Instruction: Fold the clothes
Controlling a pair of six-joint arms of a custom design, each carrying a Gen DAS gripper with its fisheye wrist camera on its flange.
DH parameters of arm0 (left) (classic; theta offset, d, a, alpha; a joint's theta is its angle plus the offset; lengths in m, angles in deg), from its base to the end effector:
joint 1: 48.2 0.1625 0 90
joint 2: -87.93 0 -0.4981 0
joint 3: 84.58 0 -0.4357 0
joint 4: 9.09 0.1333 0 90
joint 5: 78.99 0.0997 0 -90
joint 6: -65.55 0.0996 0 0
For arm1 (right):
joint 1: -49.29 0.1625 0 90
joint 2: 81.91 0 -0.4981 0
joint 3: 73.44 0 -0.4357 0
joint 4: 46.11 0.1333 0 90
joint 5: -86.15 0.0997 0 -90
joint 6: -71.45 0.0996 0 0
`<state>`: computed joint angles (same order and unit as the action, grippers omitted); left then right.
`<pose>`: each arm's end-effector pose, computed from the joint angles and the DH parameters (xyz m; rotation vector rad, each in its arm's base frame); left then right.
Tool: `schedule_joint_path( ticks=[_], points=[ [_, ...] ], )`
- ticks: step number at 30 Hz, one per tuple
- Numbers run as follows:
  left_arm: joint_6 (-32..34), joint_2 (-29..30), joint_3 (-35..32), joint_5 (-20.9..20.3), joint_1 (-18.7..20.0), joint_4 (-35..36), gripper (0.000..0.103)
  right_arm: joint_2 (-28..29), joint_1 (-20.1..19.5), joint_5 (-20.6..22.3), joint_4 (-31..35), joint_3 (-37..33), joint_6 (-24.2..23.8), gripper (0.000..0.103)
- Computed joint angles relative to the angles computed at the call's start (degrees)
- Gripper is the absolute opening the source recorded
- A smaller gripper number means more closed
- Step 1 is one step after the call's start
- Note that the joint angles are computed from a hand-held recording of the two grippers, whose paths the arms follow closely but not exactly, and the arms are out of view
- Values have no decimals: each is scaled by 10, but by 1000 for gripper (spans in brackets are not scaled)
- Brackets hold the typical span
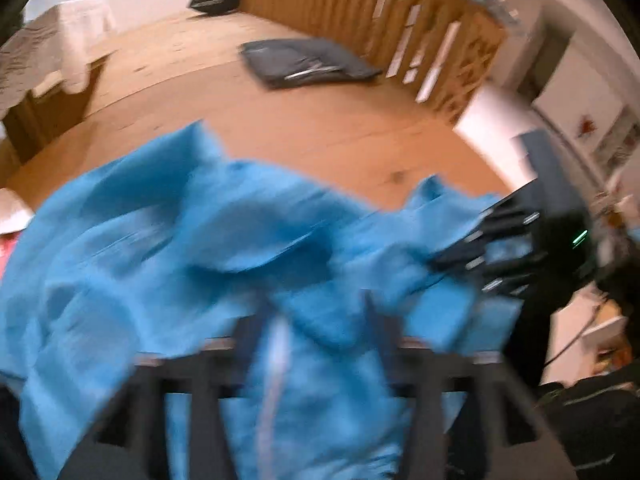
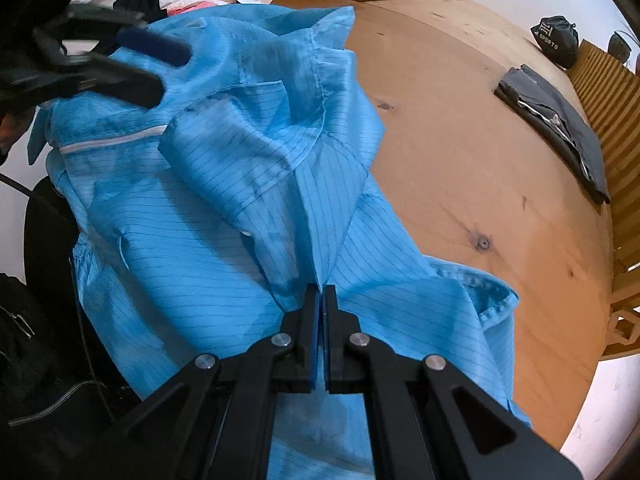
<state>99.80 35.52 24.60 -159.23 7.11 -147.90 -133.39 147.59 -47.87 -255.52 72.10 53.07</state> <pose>-0.2338 -0.6016 0.0817 1.6921 2.4336 0.2052 0.1212 -0.3867 0.0956 0.3283 -2.2936 0.4350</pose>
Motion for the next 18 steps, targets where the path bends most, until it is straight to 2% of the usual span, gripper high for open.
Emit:
schedule_joint_path(
  ticks=[1,2,4,6,8,9,11,13,14,16,17,18],
  points=[
    [9,6,2,7,-6,-7,74,2,3,-3,-2,0,0,1],
    [18,12,5,15,-13,-16,73,4,5,-6,-3,0,0,1],
    [35,33,4,39,-24,-27,66,6,8,-9,-9,0,-1,1],
    [23,53,-18,34,-18,16,27,5,7,-9,-14,3,-2,1],
    [15,59,-29,23,-8,36,15,2,3,-8,-14,5,-2,1],
    [18,55,-29,2,0,39,10,1,0,-7,-12,5,0,1],
    [28,35,-21,-39,13,41,9,-8,-11,4,4,6,5,1],
    [41,10,0,-48,16,29,8,-25,-21,22,30,5,12,2],
    [54,-4,14,-37,16,20,8,-34,-24,30,38,5,14,4],
    [59,-24,32,-17,19,6,8,-62,-15,39,58,-1,20,13],
    [58,-34,37,-11,23,9,10,-77,-8,44,67,-5,20,28],
    [58,-47,46,-1,27,4,13,-87,-2,46,79,-13,13,52]
  ],
)
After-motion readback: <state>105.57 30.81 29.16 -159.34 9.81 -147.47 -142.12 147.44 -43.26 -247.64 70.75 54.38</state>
